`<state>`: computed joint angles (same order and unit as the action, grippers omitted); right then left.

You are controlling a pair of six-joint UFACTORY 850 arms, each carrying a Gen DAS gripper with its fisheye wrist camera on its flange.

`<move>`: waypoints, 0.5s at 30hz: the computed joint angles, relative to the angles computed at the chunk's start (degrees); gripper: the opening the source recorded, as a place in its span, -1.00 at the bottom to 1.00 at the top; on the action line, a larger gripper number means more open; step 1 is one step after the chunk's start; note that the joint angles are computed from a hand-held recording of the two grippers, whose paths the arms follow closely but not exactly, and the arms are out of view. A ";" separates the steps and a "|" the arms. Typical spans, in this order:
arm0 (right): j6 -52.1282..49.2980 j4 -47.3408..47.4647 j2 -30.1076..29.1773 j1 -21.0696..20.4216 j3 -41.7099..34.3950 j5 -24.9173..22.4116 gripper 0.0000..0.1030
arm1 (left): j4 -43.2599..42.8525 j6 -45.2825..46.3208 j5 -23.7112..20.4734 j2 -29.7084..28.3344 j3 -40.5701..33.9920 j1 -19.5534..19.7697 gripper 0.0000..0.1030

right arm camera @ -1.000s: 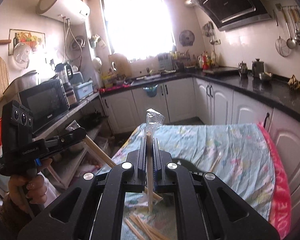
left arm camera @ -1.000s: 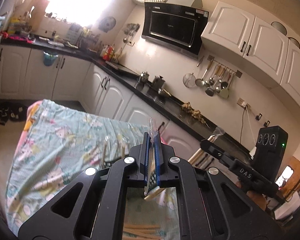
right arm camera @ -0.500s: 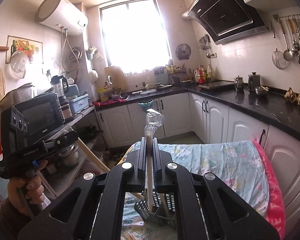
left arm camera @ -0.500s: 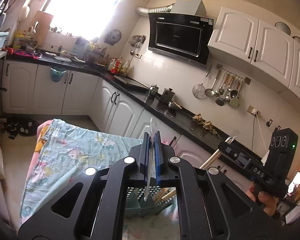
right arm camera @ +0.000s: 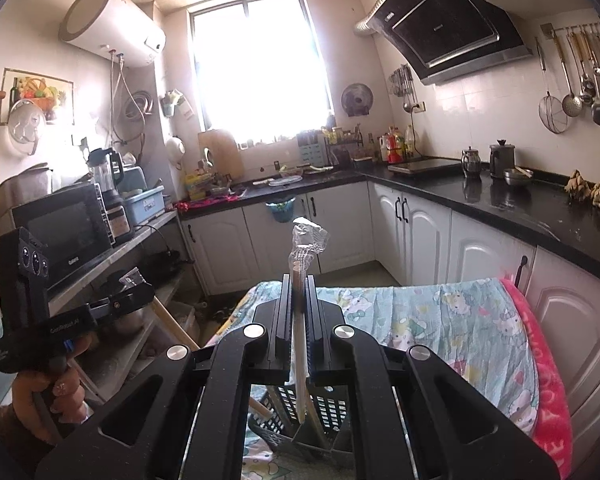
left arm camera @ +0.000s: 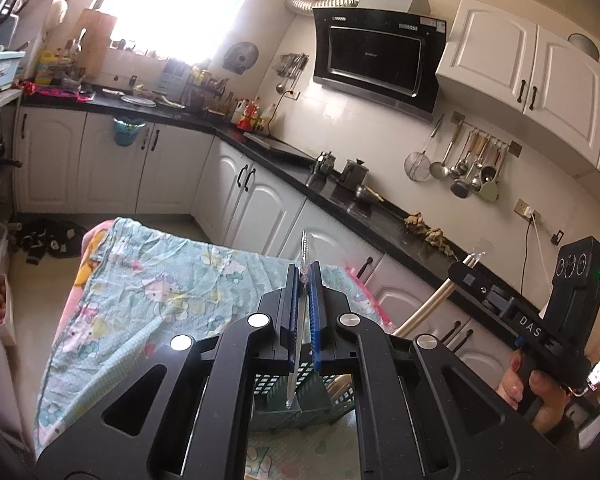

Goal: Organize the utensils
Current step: 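Raise both held chopsticks upright and lower them into the green caddy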

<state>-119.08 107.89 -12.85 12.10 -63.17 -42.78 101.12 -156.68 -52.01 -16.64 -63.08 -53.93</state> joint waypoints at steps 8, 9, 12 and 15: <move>-1.73 1.42 -2.60 1.10 -0.63 1.72 -0.89 | -1.71 1.33 0.53 -2.94 -1.66 0.60 -0.95; -2.34 1.86 -2.91 1.20 -0.63 1.73 -0.89 | -1.79 1.26 0.61 -3.21 -1.74 0.67 -0.95; -4.00 2.99 -3.95 1.52 -0.78 2.00 -0.89 | -1.93 1.12 1.19 -4.05 -2.01 0.94 -0.95; -6.15 4.42 -4.87 1.84 -0.77 2.48 -0.89 | -2.05 1.22 2.01 -5.04 -2.43 1.30 -0.95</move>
